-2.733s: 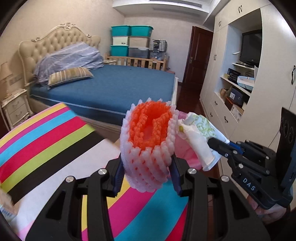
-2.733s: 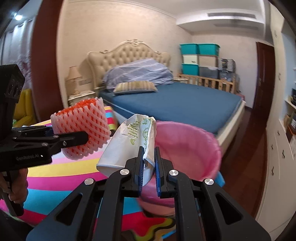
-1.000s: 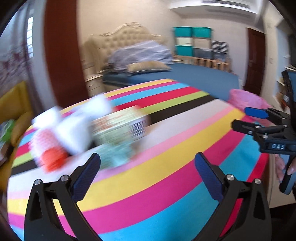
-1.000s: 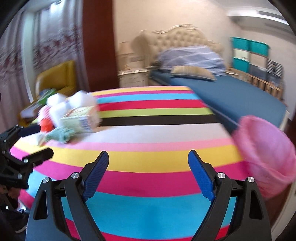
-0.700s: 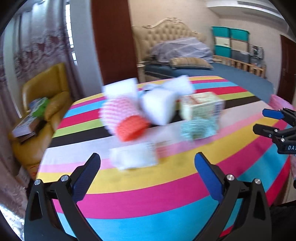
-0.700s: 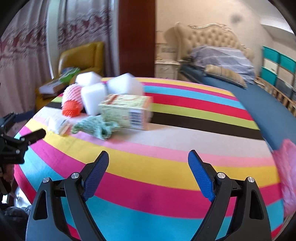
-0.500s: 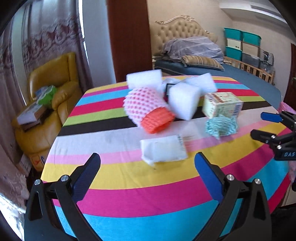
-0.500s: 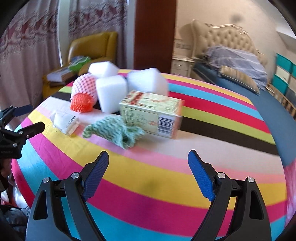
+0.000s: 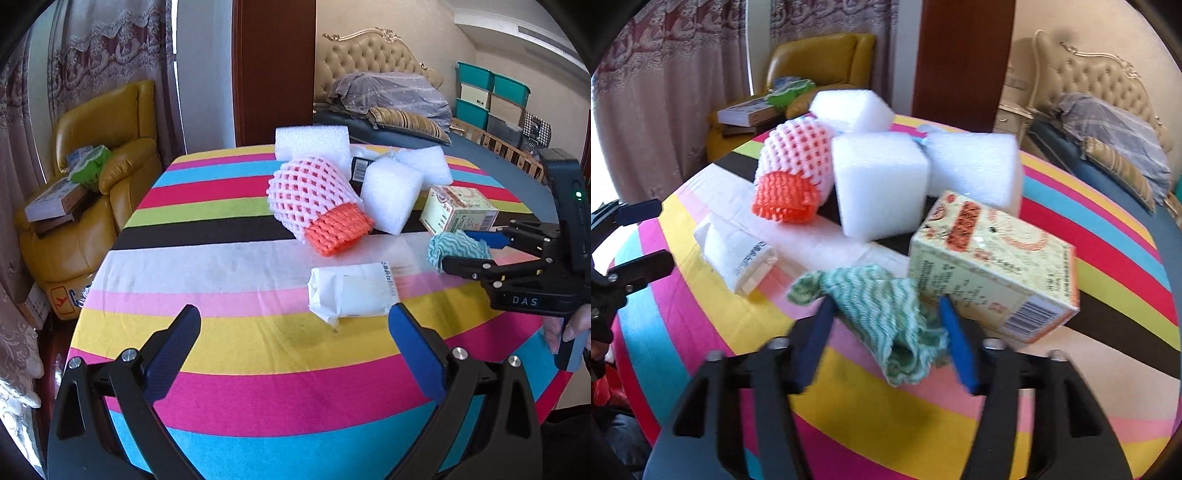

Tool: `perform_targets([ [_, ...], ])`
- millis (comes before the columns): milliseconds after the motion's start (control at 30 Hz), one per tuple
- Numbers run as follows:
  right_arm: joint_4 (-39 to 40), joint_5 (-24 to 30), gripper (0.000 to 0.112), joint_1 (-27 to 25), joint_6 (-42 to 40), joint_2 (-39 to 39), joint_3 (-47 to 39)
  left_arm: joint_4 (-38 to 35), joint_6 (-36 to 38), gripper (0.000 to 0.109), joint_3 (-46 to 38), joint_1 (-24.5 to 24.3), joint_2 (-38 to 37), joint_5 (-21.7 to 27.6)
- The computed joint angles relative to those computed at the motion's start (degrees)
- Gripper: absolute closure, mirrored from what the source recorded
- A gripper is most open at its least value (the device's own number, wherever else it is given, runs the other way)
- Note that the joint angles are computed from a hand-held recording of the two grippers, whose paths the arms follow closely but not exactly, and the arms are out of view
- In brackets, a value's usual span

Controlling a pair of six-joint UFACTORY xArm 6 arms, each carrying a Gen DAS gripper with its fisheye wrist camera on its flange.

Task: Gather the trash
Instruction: 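Grasp the green striped cloth with the right tool while the left grasps the white tissue packet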

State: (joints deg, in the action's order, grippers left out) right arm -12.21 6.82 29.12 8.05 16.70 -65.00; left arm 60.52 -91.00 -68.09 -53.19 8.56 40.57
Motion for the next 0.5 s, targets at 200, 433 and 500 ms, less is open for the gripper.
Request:
perform_targets([
  [200, -12.28, -4.45, 0.082, -1.16, 11.45, -3.59, 5.06, -1.44, 2.21, 0.01, -2.78, 0.75, 2.83, -2.26],
  [433, -33.96, -7.65, 0.083, -5.43, 34.62, -9.26, 10.73, -7.83, 7.71, 0.01, -10.56, 1.46, 8.96, -1.14],
  [500, -36.48, -8.28, 0.083, -6.1, 37.63, -10.22, 11.77, -9.5, 9.17, 0.011, -12.63, 1.82, 10.84, -1.15],
])
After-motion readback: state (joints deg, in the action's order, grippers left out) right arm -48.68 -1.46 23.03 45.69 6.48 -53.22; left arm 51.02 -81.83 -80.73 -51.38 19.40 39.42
